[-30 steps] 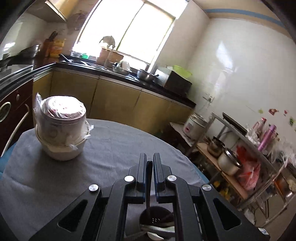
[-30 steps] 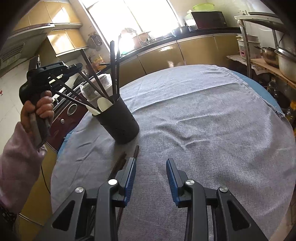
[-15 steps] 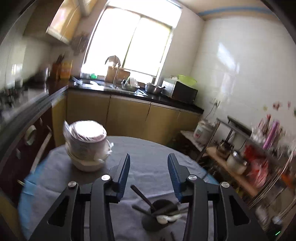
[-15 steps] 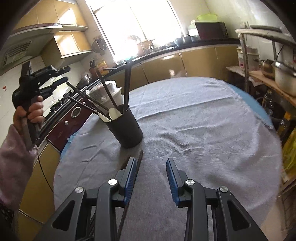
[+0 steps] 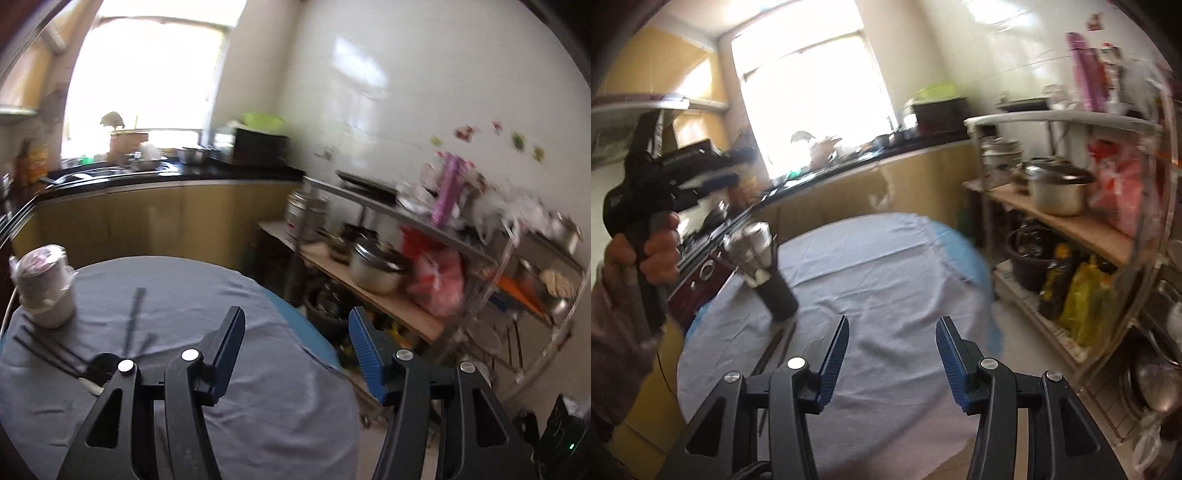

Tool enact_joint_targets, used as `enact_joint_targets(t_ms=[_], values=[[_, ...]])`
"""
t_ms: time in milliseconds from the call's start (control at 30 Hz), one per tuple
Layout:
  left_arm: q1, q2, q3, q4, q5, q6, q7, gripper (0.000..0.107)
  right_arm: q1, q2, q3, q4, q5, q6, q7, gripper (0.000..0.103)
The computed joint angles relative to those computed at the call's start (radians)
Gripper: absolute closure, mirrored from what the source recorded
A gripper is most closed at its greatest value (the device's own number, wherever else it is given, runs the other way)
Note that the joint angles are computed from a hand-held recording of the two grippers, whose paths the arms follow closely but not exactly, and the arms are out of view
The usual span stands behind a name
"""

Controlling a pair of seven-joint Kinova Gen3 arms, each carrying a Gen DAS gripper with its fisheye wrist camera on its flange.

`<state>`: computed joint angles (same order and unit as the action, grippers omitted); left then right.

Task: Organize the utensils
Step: 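Move both open tools back over the remaining chopsticks, then lower the right tool onto a loose dark chopstick and close on it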

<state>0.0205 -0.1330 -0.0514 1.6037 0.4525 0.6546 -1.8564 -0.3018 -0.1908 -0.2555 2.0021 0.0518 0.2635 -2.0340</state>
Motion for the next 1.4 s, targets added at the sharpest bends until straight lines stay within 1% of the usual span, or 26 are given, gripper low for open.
enact_joint_targets(t_ms=[100,200,267,300,333,400,500,567,633,733,767,833,867,900,967,1000,1033,1067,1100,1133,1167,1200,1233,1333,1367,1400], values=[[0.007,-0.027,0.041,0.009,-0.087,-0.014,0.027,0.048,-0.007,-0.022,0.035,0.024,-0.029,-0.033,0.009,0.050],[0.003,-0.055,0.052,0.017,-0.164,-0.007,0.064,0.048,-0.080,-0.014,0.111,0.022,-0.106,-0.055,0.066,0.050],[-0.012,-0.077,0.053,0.028,-0.221,-0.001,0.098,0.048,-0.148,-0.002,0.163,0.013,-0.169,-0.067,0.125,0.050],[-0.016,-0.078,0.061,0.023,-0.242,0.005,0.124,0.048,-0.161,0.002,0.162,0.008,-0.185,-0.072,0.142,0.050],[-0.018,-0.084,0.052,0.023,-0.248,0.016,0.136,0.048,-0.156,0.007,0.145,0.003,-0.184,-0.079,0.148,0.050],[-0.020,-0.096,0.043,0.030,-0.261,0.020,0.157,0.048,-0.121,0.013,0.086,-0.002,-0.158,-0.093,0.130,0.051],[-0.022,-0.120,0.037,0.058,-0.286,0.009,0.172,0.048,-0.129,0.023,0.074,-0.001,-0.165,-0.104,0.138,0.050],[-0.016,-0.133,0.025,0.074,-0.289,0.009,0.168,0.048,-0.155,0.026,0.097,0.003,-0.188,-0.100,0.152,0.051],[-0.019,-0.137,0.019,0.080,-0.292,0.024,0.178,0.048,-0.140,0.027,0.085,0.005,-0.189,-0.099,0.142,0.051],[-0.007,-0.156,-0.019,0.102,-0.267,0.052,0.152,0.048,-0.148,0.026,0.094,0.012,-0.198,-0.100,0.147,0.051],[-0.016,-0.169,-0.018,0.118,-0.277,0.057,0.153,0.048,-0.142,0.031,0.091,0.009,-0.207,-0.092,0.152,0.051],[-0.033,-0.211,-0.034,0.172,-0.295,0.062,0.144,0.048,-0.103,0.044,0.060,-0.001,-0.272,-0.073,0.209,0.051],[-0.044,-0.234,-0.049,0.202,-0.306,0.071,0.138,0.048,-0.106,0.056,0.065,-0.007,-0.313,-0.067,0.243,0.051],[-0.055,-0.251,-0.065,0.224,-0.315,0.088,0.132,0.048,-0.129,0.066,0.087,-0.012,-0.354,-0.064,0.280,0.051],[-0.083,-0.279,-0.108,0.268,-0.328,0.126,0.125,0.047,-0.216,0.098,0.168,-0.030,-0.435,-0.051,0.349,0.052],[-0.098,-0.287,-0.123,0.285,-0.332,0.138,0.125,0.047,-0.262,0.117,0.211,-0.045,-0.476,-0.037,0.385,0.052],[-0.121,-0.297,-0.152,0.309,-0.339,0.156,0.124,0.047,-0.291,0.140,0.236,-0.065,-0.516,-0.021,0.421,0.055],[-0.146,-0.306,-0.176,0.333,-0.349,0.168,0.122,0.047,-0.302,0.171,0.241,-0.094,-0.557,0.004,0.458,0.058],[-0.166,-0.312,-0.182,0.351,-0.358,0.170,0.126,0.047,-0.296,0.199,0.229,-0.122,-0.581,0.023,0.479,0.058],[-0.188,-0.317,-0.207,0.374,-0.365,0.177,0.123,0.047,-0.285,0.229,0.208,-0.152,-0.595,0.041,0.490,0.058],[-0.193,-0.315,-0.237,0.387,-0.358,0.187,0.110,0.047,-0.277,0.263,0.183,-0.186,-0.593,0.060,0.488,0.061],[-0.198,-0.306,-0.273,0.399,-0.346,0.198,0.094,0.047,-0.269,0.295,0.155,-0.220,-0.575,0.076,0.471,0.061],[-0.211,-0.295,-0.299,0.410,-0.335,0.207,0.086,0.047,-0.280,0.337,0.141,-0.266,-0.541,0.099,0.442,0.062],[-0.231,-0.254,-0.339,0.430,-0.291,0.207,0.042,0.047,-0.364,0.438,0.170,-0.393,-0.419,0.179,0.337,0.065],[-0.235,-0.240,-0.345,0.435,-0.274,0.203,0.024,0.047,-0.398,0.479,0.185,-0.439,-0.378,0.205,0.307,0.066],[-0.234,-0.221,-0.352,0.433,-0.251,0.205,0.002,0.047,-0.414,0.512,0.187,-0.485,-0.338,0.242,0.276,0.066]])
